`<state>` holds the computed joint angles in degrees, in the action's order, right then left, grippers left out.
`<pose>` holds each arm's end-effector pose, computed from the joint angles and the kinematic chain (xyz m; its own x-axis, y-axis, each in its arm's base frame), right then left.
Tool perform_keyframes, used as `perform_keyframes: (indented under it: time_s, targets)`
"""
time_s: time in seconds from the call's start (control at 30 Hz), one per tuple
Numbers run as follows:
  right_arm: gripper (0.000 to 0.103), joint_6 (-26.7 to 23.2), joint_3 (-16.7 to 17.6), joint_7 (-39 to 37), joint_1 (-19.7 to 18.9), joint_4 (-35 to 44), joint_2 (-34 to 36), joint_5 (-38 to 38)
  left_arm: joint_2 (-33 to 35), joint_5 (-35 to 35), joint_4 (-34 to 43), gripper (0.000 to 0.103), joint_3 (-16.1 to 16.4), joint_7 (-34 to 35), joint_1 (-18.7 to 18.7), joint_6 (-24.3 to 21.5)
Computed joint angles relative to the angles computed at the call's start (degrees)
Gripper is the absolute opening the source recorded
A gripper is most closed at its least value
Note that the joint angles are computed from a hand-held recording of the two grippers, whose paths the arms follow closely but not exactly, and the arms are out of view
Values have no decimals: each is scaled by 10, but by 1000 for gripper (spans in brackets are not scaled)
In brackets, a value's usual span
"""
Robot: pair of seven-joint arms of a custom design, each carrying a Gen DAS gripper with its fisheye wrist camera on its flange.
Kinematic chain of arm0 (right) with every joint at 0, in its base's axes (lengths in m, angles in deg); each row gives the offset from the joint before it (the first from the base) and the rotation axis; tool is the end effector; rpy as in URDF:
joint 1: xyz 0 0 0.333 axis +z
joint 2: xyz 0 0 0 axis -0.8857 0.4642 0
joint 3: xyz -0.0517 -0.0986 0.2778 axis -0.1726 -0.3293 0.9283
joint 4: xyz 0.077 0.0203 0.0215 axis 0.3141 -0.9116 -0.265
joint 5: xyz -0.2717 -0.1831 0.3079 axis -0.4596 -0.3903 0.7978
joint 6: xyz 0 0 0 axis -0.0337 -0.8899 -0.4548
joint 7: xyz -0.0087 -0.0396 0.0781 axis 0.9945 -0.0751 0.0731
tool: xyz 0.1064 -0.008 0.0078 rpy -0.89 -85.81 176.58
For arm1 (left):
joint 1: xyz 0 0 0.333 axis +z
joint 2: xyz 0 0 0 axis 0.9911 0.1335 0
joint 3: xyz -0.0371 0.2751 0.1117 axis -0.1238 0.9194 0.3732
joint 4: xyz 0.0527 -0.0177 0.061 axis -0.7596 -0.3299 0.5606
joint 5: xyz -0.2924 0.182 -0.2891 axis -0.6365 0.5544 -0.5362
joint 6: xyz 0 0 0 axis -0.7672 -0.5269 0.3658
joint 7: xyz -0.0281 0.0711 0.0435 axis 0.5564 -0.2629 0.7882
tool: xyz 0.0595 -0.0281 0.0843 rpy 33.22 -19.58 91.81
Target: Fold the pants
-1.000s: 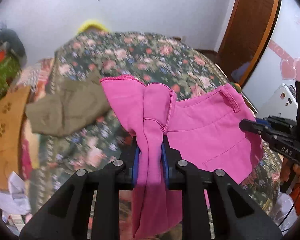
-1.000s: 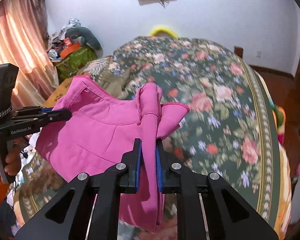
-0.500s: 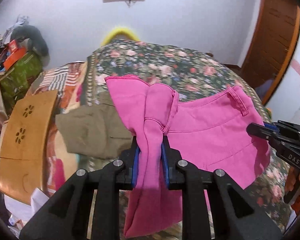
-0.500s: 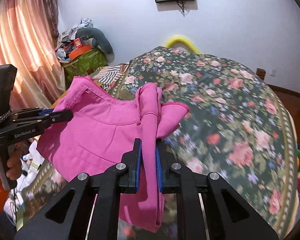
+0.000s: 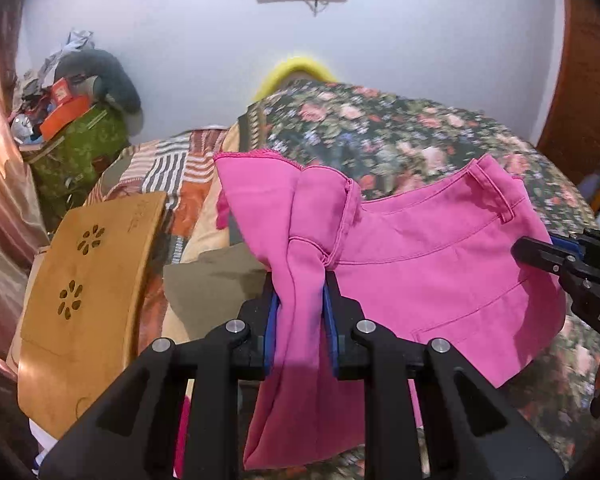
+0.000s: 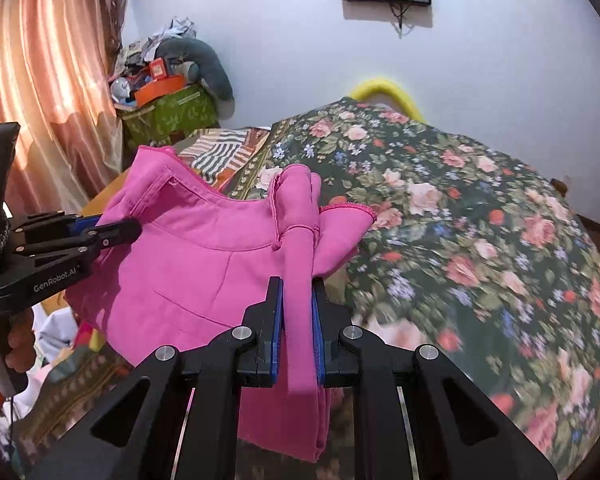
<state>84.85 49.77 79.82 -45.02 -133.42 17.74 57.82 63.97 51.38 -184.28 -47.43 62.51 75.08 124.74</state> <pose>0.5995 0.2202 0.5322 0.5876 -0.8024 -0.1043 -0.5853 -0.3324 -0.7396 0.5992 -0.2011 0.4983 0.1244 -0.9907 -0.0558 -0.7299 -0.0532 -0.6815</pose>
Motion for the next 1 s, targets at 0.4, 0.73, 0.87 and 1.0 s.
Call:
perform_keyframes:
  time_s: [0.4, 0.73, 0.87, 1.0]
  targets:
    - [13, -54, 3, 96, 10, 77, 103, -108, 104, -50, 28, 36, 17, 42, 15, -23]
    - [51, -70, -11, 169, 2, 60, 84, -192, 45, -36, -17, 51, 21, 12, 23, -72]
    - [51, -81, -10, 169, -9, 32, 38, -176, -9, -56, -56, 51, 18, 22, 23, -74]
    - [51, -69, -8, 132, -13, -9, -30, -114, -87, -103, -98, 51, 17, 46, 12, -53]
